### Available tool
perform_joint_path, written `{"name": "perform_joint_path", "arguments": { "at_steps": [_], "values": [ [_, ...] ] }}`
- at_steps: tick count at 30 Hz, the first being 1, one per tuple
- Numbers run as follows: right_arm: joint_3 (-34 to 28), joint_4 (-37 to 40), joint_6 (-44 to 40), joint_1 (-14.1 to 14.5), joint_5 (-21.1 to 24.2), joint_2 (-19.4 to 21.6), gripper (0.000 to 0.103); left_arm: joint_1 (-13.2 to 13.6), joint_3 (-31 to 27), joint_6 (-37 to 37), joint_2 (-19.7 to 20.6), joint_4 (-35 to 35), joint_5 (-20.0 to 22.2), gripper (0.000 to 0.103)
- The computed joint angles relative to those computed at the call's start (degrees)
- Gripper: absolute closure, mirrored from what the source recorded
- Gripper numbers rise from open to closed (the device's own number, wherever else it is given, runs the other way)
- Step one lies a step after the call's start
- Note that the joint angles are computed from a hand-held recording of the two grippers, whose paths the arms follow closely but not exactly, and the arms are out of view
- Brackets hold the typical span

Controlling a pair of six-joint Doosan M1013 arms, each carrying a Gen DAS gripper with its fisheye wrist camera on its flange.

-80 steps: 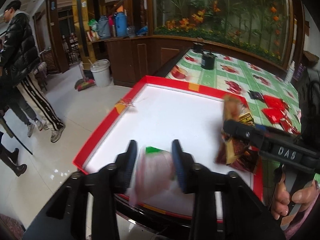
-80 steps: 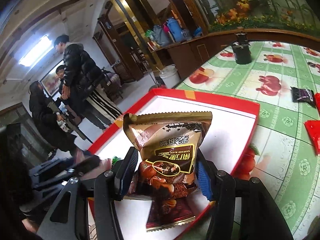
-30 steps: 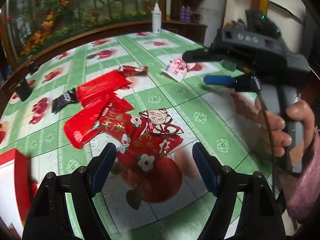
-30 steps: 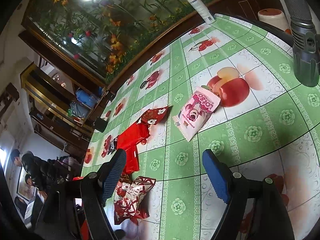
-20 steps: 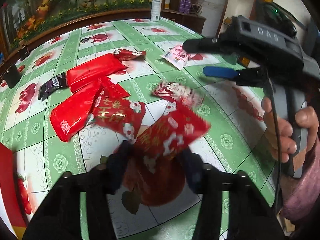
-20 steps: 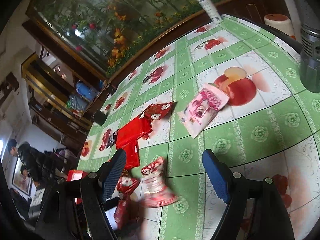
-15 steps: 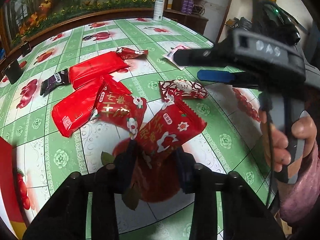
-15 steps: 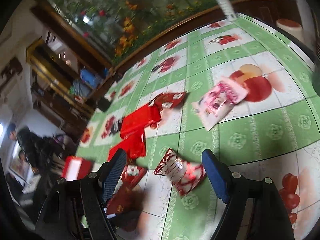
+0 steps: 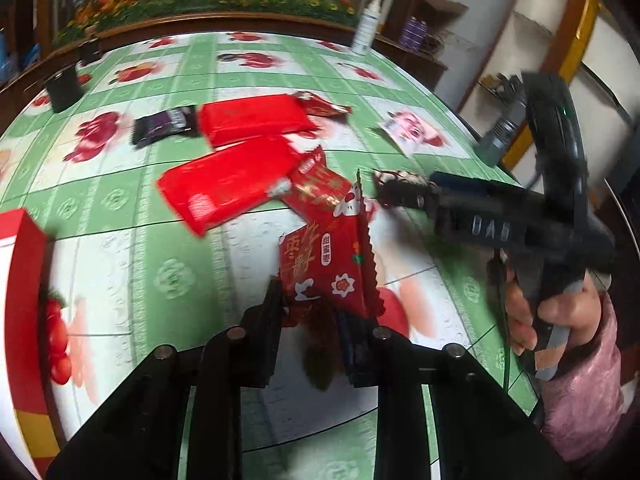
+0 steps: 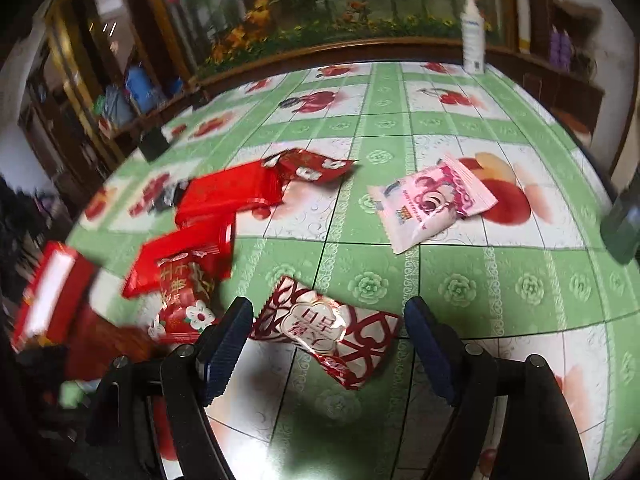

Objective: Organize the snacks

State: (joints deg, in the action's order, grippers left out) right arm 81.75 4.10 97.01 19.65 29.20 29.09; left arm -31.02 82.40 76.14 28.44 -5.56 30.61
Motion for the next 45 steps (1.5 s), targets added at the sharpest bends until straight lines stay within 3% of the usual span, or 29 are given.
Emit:
{"name": "perform_joint_path", "arguments": {
  "at_steps": [1,2,5,11,21,25,34,42,45],
  "values": [
    [-0.1,-2.6,0.2,0.5,0.4,0.1,0.026,0.1,0.3,0.0,-0.2,-0.4,-0.3,0.081],
    [-0.2,-2.3,-1.7,0.8,0.7,0.1,0.04,0.3,0.7,0.0,-0.4,-0.5,-0.5,0.081],
    [0.5,10.8,-16.6,0.2,1.2,-0.4,0.048,0.4,1.7,0.0,-1.0,-0.8,-1.0,0.081],
    [1.1,16.2,-27.4,0.9,2.9,-0.8,0.051,1.1,4.0,-1.4,-2.5,-0.8,-2.3,0.081],
    [1.4,12.5,-26.3,1.7,2.1,-1.0,0.053,1.2,4.3,-4.2,-2.6,1.6,-2.5,0.081],
    [1.6,13.7,-27.4,1.6,1.7,-1.1,0.09,1.1,4.5,-6.6,-2.7,3.6,-3.2,0.081],
    [2.1,15.9,-27.3,1.0,-0.1,-1.5,0.09,1.1,5.8,-8.6,-3.6,4.7,-5.5,0.081],
    [4.2,27.4,-36.5,0.2,-4.7,-3.0,0.09,1.0,7.4,-9.2,-4.9,4.4,-7.1,0.083],
    [3.9,25.7,-34.4,0.3,-4.4,-2.8,0.09,1.0,7.1,-9.2,-4.6,4.7,-6.1,0.083]
  ]
}}
